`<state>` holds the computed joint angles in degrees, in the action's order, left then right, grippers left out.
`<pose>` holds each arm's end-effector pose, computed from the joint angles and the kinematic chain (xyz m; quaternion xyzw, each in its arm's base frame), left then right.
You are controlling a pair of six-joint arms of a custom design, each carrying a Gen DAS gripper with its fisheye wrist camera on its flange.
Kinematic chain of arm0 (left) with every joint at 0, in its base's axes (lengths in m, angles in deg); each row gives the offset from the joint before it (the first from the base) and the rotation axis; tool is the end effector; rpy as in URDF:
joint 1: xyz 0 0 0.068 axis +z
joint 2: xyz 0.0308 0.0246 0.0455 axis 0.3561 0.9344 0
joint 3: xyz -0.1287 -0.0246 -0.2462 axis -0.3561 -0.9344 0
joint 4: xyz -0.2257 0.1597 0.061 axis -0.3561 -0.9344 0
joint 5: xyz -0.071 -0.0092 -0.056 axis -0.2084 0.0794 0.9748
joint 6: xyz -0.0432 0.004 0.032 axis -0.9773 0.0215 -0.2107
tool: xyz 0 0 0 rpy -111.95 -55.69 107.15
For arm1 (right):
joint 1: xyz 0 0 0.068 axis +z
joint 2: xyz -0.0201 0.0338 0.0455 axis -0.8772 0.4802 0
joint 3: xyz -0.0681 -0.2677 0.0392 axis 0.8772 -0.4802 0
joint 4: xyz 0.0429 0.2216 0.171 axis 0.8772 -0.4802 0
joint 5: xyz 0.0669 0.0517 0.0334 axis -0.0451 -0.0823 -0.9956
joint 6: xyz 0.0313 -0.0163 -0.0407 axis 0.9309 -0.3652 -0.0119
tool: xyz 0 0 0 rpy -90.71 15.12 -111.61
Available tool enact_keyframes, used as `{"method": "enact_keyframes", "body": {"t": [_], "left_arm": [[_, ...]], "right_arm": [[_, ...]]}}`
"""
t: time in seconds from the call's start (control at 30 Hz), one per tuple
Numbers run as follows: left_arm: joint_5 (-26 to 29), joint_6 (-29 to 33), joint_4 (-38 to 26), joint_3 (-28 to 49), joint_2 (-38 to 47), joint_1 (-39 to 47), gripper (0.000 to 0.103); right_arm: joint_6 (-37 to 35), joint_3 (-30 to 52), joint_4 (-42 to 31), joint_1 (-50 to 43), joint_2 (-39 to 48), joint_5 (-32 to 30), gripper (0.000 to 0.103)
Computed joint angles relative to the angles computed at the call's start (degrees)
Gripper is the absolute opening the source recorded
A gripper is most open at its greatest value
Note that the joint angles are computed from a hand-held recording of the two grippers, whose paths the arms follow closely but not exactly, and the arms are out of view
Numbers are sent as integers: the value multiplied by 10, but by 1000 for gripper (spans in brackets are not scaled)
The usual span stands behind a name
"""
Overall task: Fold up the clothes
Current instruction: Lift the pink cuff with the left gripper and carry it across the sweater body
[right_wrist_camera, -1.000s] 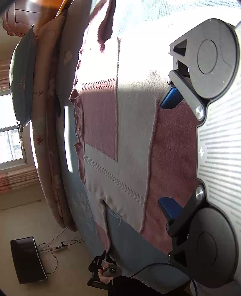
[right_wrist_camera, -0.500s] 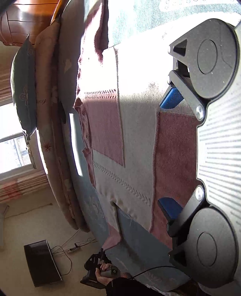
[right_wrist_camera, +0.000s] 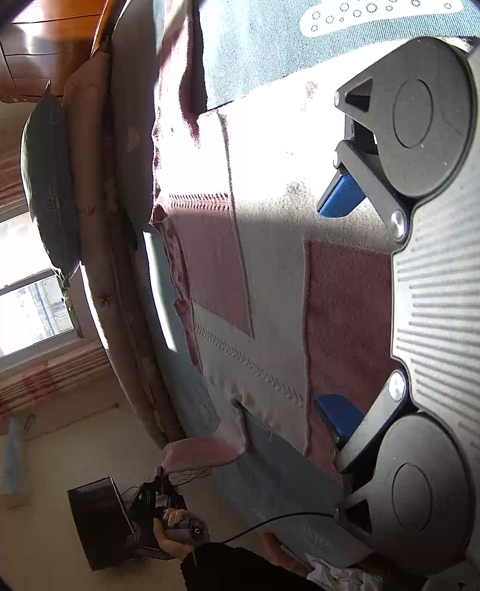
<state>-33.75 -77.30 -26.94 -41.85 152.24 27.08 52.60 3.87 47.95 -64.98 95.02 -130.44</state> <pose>0.3414 0.0464 0.2078 -0.4538 0.7227 -0.0856 0.5142 0.3150 0.0061 0.0848 -0.2409 0.8331 0.3146 0.3859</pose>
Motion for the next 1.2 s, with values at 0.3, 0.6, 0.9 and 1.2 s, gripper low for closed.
{"method": "enact_keyframes", "body": {"t": [0.3, 0.6, 0.9, 1.2], "left_arm": [[-31, 4, -55, 116, 70, -95, 3], [-48, 1, -110, 250, 161, -162, 3], [-68, 5, -162, 352, 224, -206, 4], [-69, 12, -209, 463, 310, -245, 4]], "right_arm": [[-27, 3, -21, -38, 9, -49, 103], [-54, 8, -17, -57, 34, -83, 103], [-103, 34, -12, -68, 121, -130, 103], [-64, 61, -27, -85, 143, -152, 103]]}}
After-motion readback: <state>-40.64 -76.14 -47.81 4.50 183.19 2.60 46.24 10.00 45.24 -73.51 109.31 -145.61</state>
